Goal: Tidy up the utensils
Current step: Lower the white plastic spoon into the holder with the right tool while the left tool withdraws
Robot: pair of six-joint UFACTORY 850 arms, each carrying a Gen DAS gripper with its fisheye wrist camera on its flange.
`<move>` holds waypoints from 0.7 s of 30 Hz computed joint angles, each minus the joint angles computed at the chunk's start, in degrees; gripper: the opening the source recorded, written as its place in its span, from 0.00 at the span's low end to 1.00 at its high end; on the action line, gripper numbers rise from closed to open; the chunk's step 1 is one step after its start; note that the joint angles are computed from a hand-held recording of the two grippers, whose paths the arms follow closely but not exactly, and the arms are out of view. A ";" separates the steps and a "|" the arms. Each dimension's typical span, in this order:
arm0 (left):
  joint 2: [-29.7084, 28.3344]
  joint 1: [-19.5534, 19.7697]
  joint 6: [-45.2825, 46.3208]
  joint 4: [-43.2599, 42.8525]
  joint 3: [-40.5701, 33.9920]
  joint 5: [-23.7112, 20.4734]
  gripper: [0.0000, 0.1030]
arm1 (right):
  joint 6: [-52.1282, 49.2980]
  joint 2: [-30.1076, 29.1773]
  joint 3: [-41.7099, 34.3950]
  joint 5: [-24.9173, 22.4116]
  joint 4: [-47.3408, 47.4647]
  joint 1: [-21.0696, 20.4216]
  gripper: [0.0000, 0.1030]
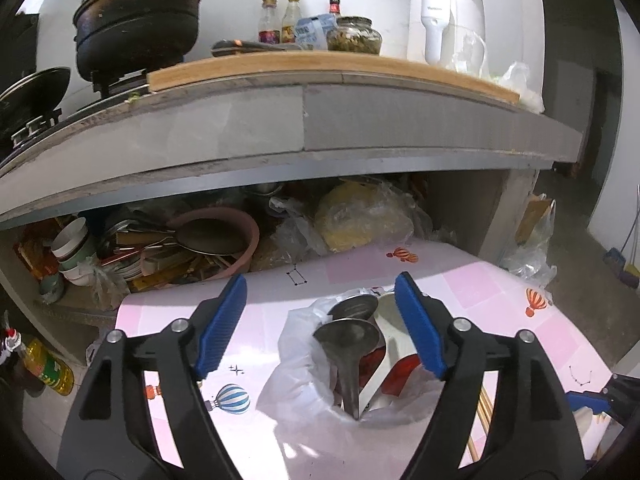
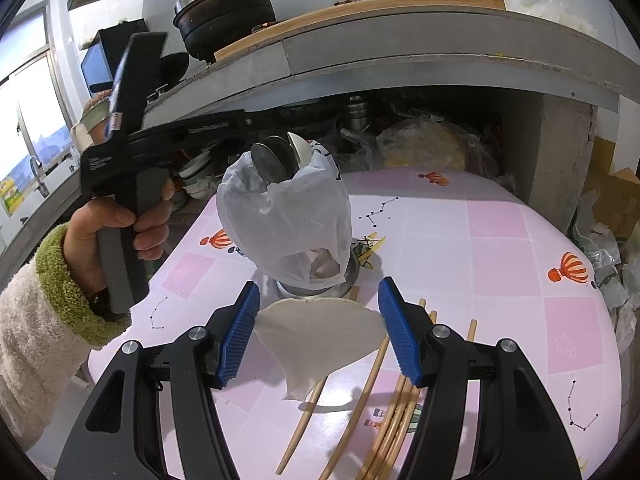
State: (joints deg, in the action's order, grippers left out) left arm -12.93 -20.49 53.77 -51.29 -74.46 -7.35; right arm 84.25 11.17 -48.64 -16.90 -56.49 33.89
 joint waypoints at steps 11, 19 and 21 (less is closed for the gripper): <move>9.36 4.69 12.69 -15.85 9.80 -0.82 0.81 | -3.30 1.93 -2.81 -4.37 -0.68 0.97 0.58; 15.54 8.80 20.73 -27.12 18.15 -1.54 0.81 | -11.16 2.89 -7.00 -5.78 2.88 0.56 0.58; 16.92 9.52 22.96 -29.79 20.30 -1.08 0.81 | -13.73 2.71 -8.68 -6.06 4.02 0.17 0.58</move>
State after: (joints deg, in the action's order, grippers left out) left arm 3.99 -10.97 76.74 -81.08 -54.16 -8.43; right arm 70.52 13.87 -57.32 -22.95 -52.48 34.06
